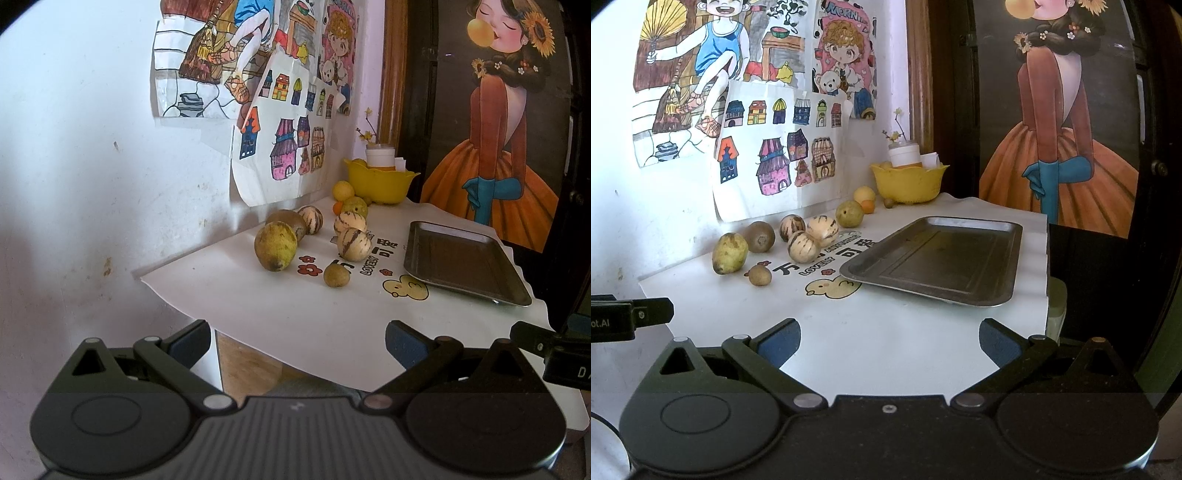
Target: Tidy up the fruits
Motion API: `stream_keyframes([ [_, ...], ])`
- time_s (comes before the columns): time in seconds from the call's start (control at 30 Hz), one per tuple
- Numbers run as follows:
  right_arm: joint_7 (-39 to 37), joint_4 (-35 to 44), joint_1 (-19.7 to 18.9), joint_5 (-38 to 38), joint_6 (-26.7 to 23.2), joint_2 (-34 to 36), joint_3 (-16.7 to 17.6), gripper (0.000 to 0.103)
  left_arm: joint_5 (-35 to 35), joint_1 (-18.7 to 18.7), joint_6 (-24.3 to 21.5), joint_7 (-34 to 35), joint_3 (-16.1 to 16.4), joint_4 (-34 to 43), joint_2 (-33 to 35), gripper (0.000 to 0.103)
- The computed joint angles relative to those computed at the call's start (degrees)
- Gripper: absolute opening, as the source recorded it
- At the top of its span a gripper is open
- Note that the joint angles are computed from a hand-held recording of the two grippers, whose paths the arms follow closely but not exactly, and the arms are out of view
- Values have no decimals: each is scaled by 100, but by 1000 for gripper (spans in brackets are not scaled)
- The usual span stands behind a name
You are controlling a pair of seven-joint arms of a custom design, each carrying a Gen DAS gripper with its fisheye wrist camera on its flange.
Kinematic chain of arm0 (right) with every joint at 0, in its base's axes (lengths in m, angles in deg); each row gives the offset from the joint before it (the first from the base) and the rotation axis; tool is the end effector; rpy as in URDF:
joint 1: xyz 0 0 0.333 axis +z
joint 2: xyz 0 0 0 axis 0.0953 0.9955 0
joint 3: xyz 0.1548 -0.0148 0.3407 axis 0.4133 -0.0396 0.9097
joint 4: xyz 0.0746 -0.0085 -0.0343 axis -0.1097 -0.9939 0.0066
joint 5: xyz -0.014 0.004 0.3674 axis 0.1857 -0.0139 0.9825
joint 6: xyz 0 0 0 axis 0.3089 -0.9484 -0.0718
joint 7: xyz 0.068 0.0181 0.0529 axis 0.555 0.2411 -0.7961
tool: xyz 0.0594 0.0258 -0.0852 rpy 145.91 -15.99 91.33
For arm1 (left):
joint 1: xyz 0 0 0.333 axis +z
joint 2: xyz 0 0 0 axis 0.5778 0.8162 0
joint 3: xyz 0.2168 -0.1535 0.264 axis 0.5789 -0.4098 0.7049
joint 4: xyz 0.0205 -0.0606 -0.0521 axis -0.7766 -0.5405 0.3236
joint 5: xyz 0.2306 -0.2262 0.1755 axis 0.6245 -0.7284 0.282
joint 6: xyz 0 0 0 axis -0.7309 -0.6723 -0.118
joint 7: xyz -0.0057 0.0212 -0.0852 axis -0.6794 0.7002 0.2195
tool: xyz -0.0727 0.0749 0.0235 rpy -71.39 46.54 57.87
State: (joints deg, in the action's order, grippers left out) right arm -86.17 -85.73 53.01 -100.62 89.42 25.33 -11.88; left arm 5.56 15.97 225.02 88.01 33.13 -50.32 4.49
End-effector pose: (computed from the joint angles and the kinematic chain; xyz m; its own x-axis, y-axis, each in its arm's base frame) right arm 0.6295 0.5001 0.3295 -0.2870 -0.9562 -0.0582 -0.3657 0.1655 -0.9159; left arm 0.7414 -0.2701 0.3590 -0.3451 -0.9356 0.0744 -0.4584 0.0989 -0.8832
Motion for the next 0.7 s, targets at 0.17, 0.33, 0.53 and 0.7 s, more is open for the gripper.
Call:
stream_keyframes([
  [0.17,-4,6,-5,11,10,4,2,103,17,38,19,17,-28,-37,-23,103],
  [0.33,-12,14,-3,20,13,10,-3,103,4,36,16,28,-28,-41,-26,103],
  [0.53,-44,48,-12,50,19,28,-3,103,4,42,11,38,-38,-41,-26,103],
  [0.7,-78,82,-9,104,-17,48,-9,103,7,43,-34,36,-59,-2,7,103],
])
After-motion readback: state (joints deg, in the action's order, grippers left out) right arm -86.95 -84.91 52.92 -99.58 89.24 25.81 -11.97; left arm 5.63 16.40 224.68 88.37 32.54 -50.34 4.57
